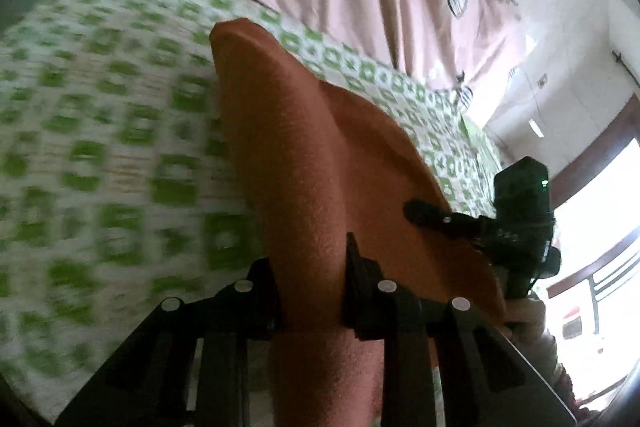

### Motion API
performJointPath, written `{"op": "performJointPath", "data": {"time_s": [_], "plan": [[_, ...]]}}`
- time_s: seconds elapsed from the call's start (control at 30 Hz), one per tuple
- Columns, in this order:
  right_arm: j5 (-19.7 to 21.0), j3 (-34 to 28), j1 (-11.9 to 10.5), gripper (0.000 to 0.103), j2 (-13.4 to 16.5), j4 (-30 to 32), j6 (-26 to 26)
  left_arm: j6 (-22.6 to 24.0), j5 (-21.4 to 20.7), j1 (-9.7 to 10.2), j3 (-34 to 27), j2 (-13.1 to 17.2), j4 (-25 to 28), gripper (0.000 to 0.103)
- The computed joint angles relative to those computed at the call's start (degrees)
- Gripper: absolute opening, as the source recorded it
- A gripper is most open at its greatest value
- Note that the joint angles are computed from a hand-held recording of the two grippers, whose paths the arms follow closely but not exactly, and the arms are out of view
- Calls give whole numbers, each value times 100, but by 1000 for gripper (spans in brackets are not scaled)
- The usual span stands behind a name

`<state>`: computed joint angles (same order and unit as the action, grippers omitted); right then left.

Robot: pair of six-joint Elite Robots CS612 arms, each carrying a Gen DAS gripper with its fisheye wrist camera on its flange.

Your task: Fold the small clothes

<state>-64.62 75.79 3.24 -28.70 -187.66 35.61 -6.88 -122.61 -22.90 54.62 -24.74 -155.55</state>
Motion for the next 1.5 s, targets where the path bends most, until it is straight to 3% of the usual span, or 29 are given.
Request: {"op": "performJointPath", "data": {"time_s": [0.2,0.33,0.5,0.67,0.77,0.83,0.93,1.03,1.17,1.3,1.37,1.4,1.43,1.5], "plan": [[365,-858,267,24,451,191,-56,-19,361,261,402,-247,-221,25],[315,-1103,365,24,552,501,-229,-48,492,352,492,-225,-175,25],[-43,-1174,440,24,550,998,-484,42,887,320,620,-181,-178,31],[-75,-1174,438,25,591,1003,-419,35,1011,301,661,-158,-287,41],[-87,-1139,432,28,587,976,-367,10,1109,287,641,-156,-203,47],[-128,-1093,428,38,555,989,-324,50,1255,274,703,-224,-149,51],[-493,-831,444,40,359,907,-308,60,1455,277,948,-396,-376,51],[-900,-554,455,40,149,522,-337,7,1661,294,1257,-580,-952,50],[-1065,-628,480,40,84,321,-567,-88,1253,359,1366,-630,-1539,48],[-1136,-1159,520,40,286,1024,-735,153,782,350,1324,-572,-1708,48],[-1148,-1391,536,40,407,1359,-683,378,692,315,1290,-553,-1513,48],[-1163,-1475,538,34,455,1505,-661,442,725,292,1290,-558,-1436,47],[-1161,-1543,539,14,491,1594,-648,525,737,278,1273,-547,-1335,47],[-1120,-1500,537,12,478,1400,-614,614,799,262,1259,-539,-1196,44]]}}
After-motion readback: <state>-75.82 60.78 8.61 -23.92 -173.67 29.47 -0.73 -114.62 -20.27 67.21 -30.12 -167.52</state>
